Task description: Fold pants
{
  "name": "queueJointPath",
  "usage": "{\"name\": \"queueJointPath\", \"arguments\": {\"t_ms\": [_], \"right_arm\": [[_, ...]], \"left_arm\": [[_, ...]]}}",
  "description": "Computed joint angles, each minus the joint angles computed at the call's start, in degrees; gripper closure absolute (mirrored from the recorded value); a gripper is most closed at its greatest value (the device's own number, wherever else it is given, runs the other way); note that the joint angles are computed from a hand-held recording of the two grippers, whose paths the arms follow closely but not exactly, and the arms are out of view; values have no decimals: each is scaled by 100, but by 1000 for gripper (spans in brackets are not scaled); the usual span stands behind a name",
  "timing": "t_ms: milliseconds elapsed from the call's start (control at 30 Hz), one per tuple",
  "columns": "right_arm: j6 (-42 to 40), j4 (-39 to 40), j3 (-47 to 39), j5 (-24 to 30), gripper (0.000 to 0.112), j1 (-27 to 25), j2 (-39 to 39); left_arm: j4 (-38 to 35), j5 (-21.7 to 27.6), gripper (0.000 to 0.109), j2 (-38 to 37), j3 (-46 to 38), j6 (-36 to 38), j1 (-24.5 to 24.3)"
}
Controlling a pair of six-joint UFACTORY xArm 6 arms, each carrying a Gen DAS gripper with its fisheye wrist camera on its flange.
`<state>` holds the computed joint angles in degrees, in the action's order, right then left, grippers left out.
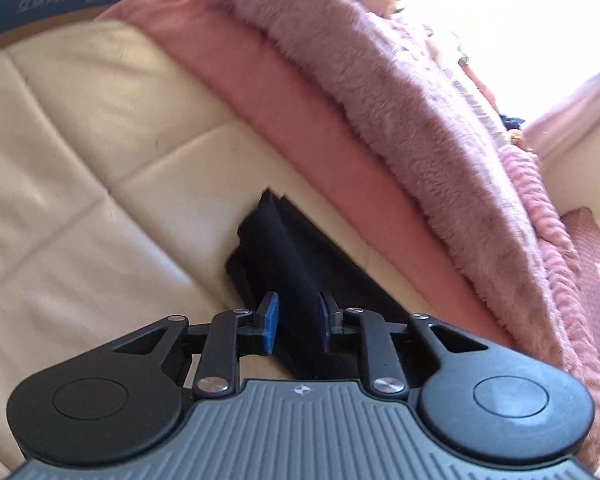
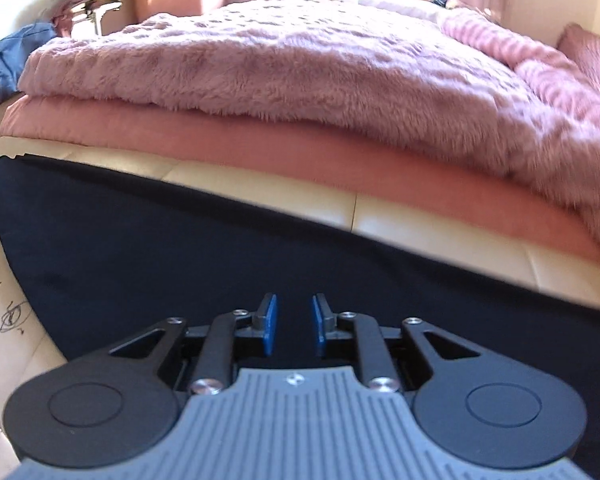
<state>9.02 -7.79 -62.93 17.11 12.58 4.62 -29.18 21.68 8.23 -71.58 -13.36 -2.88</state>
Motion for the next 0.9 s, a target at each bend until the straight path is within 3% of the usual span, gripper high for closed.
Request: {"name": "queueJointPath", "arguments": {"t_ms": [100, 167, 300, 433, 500, 567, 667, 767, 900], "right_arm": [[416, -272, 122, 36, 95, 52, -51], [291, -98, 134, 61, 94, 83, -43], [82, -151, 201, 89, 90, 140, -74], [-37, 42, 199, 39, 90, 125, -44], [-72, 112, 208, 37, 90, 120, -55], [-63, 91, 217, 42, 90, 127, -68], [-179, 190, 258, 25, 89, 115, -101], [-275, 317, 264, 8, 89, 102, -99], [-342, 396, 275, -37, 87, 103, -87]], "left_arm": [[970, -158, 86, 244, -139, -1071, -73], [1443, -377, 104, 288, -149, -1479, -129], [2636, -817, 108, 274, -225, -1505, -384], [2124, -639, 108, 554, -742, 117, -839], [1594, -269, 106, 764, -1070, 915, -1020], [1135, 297, 97, 979, -1401, 1484, -1120], [730, 669, 92, 1009, -1446, 1935, -1150], [233, 543, 72, 798, -1195, 2410, -1094], [977, 469, 68, 996, -1545, 2025, -896]]}}
